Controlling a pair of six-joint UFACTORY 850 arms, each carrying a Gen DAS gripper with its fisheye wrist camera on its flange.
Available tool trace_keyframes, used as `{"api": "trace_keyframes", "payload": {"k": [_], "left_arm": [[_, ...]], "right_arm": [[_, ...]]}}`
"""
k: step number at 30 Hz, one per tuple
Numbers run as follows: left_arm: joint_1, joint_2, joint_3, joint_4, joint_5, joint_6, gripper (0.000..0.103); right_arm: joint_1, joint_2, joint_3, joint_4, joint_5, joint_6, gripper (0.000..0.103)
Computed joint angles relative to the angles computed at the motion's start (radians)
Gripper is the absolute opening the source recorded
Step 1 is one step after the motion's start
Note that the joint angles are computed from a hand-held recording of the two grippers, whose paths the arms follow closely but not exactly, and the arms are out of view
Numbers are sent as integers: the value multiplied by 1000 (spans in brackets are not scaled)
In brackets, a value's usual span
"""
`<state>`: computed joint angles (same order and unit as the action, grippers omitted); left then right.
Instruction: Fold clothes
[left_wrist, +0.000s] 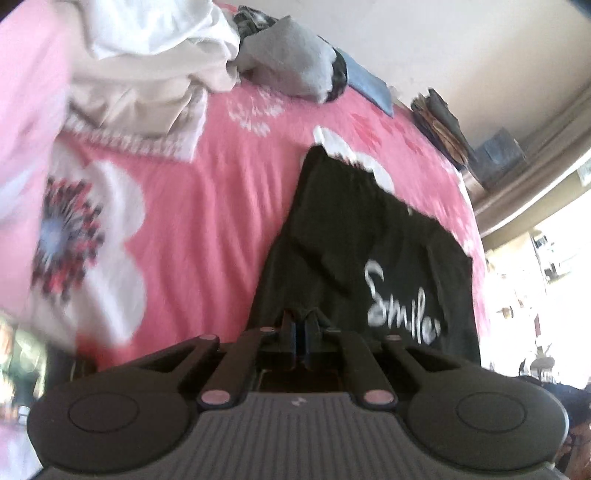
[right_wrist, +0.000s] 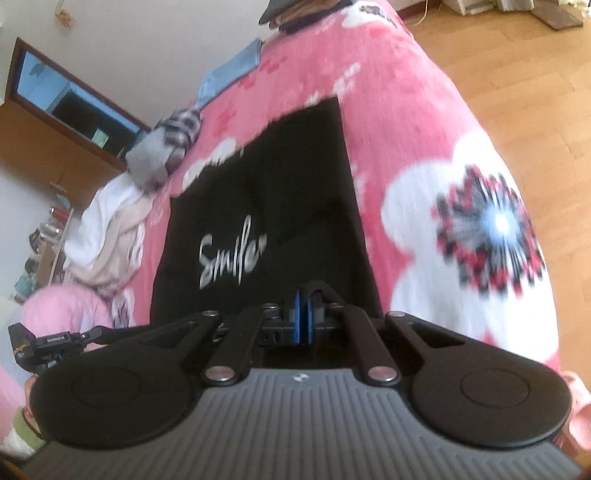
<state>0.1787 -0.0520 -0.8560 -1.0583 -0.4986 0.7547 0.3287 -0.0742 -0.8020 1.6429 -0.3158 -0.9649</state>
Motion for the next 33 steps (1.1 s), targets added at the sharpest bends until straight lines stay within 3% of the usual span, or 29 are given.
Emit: {"api": "trace_keyframes", "payload": {"k": [4, 12, 23, 33], "left_arm": [[-36, -113, -100, -79, 63, 39, 5], [-70, -316, -296, -254, 115, 105, 5], [-99, -546, -521, -412, 135, 167, 5], [-92, -665, -616, -396, 125, 103, 5]], "right_arm": [[-24, -97, -91, 161, -1, -138, 2], [-66, -275, -265, 421, -19, -348, 2], [-106, -483, -478, 535, -27, -403, 2], [-119, -635, -619, 465, -25, -287, 2]]}}
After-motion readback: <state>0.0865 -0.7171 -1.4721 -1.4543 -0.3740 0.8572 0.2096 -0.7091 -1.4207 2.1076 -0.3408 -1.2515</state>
